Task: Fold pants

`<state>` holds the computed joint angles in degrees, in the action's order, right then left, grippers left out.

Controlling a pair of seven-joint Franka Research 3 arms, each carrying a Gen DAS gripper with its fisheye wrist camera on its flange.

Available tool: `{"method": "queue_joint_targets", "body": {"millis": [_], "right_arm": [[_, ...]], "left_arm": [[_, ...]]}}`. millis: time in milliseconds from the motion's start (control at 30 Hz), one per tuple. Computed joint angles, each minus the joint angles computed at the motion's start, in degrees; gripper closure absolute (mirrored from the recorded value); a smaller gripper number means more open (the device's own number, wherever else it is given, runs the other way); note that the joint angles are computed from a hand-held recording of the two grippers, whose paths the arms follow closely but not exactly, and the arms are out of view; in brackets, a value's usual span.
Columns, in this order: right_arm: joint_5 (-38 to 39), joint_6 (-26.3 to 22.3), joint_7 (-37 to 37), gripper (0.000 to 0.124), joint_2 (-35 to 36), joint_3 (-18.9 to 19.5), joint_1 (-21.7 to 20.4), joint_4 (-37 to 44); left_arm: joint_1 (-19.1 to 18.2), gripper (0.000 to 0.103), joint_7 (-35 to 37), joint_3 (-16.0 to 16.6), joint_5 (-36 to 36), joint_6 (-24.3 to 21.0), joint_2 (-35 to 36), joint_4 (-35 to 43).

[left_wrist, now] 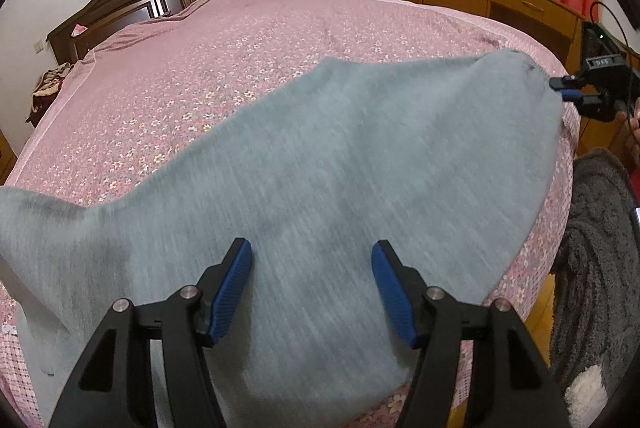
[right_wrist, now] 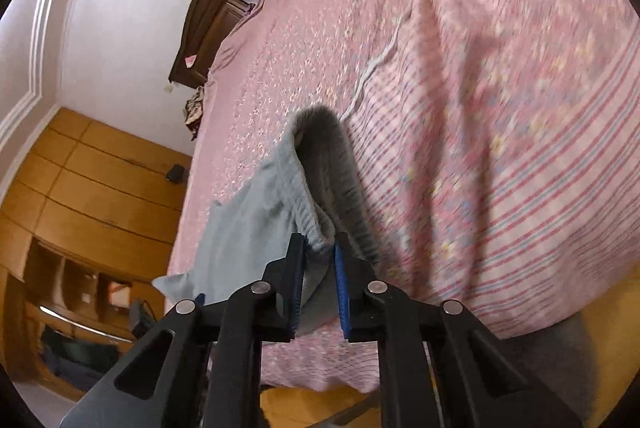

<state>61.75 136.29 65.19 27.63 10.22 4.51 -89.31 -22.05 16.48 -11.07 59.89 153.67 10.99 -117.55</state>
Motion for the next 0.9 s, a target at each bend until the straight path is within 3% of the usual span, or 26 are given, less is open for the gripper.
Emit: {"method": "queue_joint_targets", "body": {"millis": [167,333,433,633,700,733,833,900], "right_arm": [[-10.7,-0.6,4.6,0.110,1.6,-3.0,1.6,2.5],[-6.8,-0.4,1.3,0.110,1.6,-0.6,-1.3,1.1],[-1.9,-4.3,-1.0,0.093,2.0,0.9,-3.4,1.5],[-3.3,-5.4,-0.2,0.090,2.4,-0.4,-1.7,2.6],[-4.8,-4.6,1.2,0.096,3.1,-0.9,-0.9,3.4],[-6.7,-3.4,2.3,0.113,3.0,-1.5,0.0,3.5],[-13.7,-2.7,7.2,0.112,2.7,-3.0,2.4,4.2],[-20.1,0.7,10.1,0.109,0.2,-4.8,5.0,2.0]], "left_arm": [[-0.3,0.037,-0.7,0.1,0.8,-0.3,0.3,0.2],[-0.4,0.037,-1.1,0.1,1.3,-0.5,0.3,0.3],[-0.4,0.036,-1.2,0.1,1.6,-0.4,0.4,0.2],[-0.6,0.036,-2.6,0.2,2.8,-0.6,0.2,0.0],[-0.5,0.036,-3.0,0.1,3.2,-0.5,0.2,-0.1],[-0.5,0.036,-3.1,0.1,3.2,-0.4,0.2,-0.1],[-0.5,0.036,-3.5,0.0,3.2,-0.5,-0.1,-0.4],[-0.2,0.036,-2.4,-0.6,0.6,-0.8,-1.6,-1.5]]}}
